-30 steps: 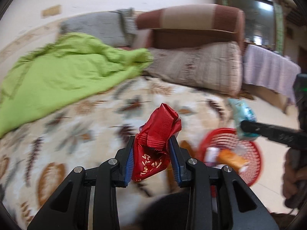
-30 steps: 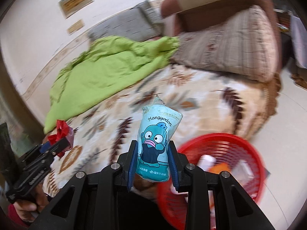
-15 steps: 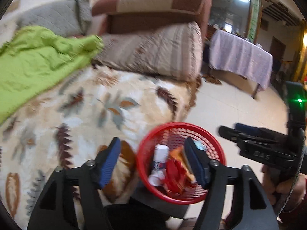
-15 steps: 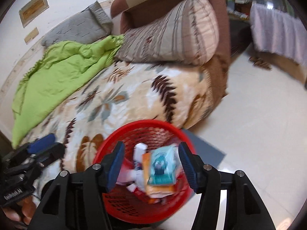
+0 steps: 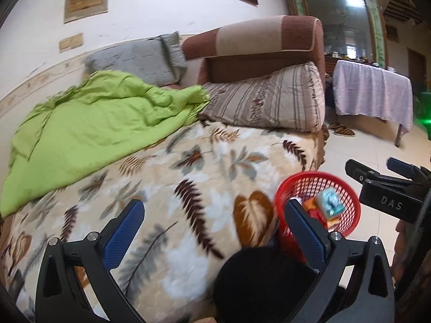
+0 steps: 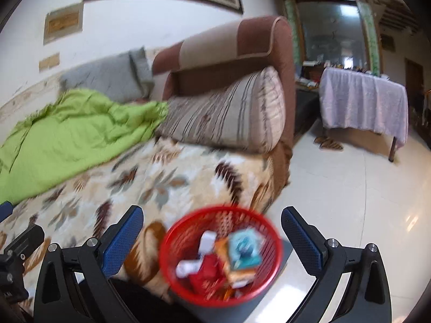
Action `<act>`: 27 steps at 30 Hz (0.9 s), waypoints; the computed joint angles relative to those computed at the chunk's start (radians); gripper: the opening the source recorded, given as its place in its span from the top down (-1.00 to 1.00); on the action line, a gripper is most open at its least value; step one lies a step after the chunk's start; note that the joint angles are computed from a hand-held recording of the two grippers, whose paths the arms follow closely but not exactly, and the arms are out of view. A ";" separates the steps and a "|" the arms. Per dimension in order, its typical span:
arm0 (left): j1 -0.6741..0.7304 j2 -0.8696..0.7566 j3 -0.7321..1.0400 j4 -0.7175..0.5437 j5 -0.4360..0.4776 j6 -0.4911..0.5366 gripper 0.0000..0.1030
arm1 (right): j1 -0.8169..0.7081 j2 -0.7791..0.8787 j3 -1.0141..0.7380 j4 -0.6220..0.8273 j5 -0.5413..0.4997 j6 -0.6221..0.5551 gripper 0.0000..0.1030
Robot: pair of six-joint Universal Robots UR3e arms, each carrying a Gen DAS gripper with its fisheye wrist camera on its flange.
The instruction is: Collect trash
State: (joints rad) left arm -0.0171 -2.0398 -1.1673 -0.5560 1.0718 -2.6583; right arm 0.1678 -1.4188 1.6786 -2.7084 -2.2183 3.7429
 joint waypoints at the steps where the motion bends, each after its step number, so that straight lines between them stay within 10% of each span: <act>1: 0.015 0.022 -0.046 0.024 -0.001 0.004 -1.00 | 0.026 0.012 -0.035 0.081 -0.026 0.055 -1.00; 11: 0.069 0.066 -0.176 0.127 0.036 -0.001 -1.00 | 0.197 0.098 -0.150 0.270 -0.208 0.138 -1.00; 27: 0.073 0.055 -0.176 0.137 0.046 -0.031 -1.00 | 0.197 0.118 -0.192 0.336 -0.189 0.141 -1.00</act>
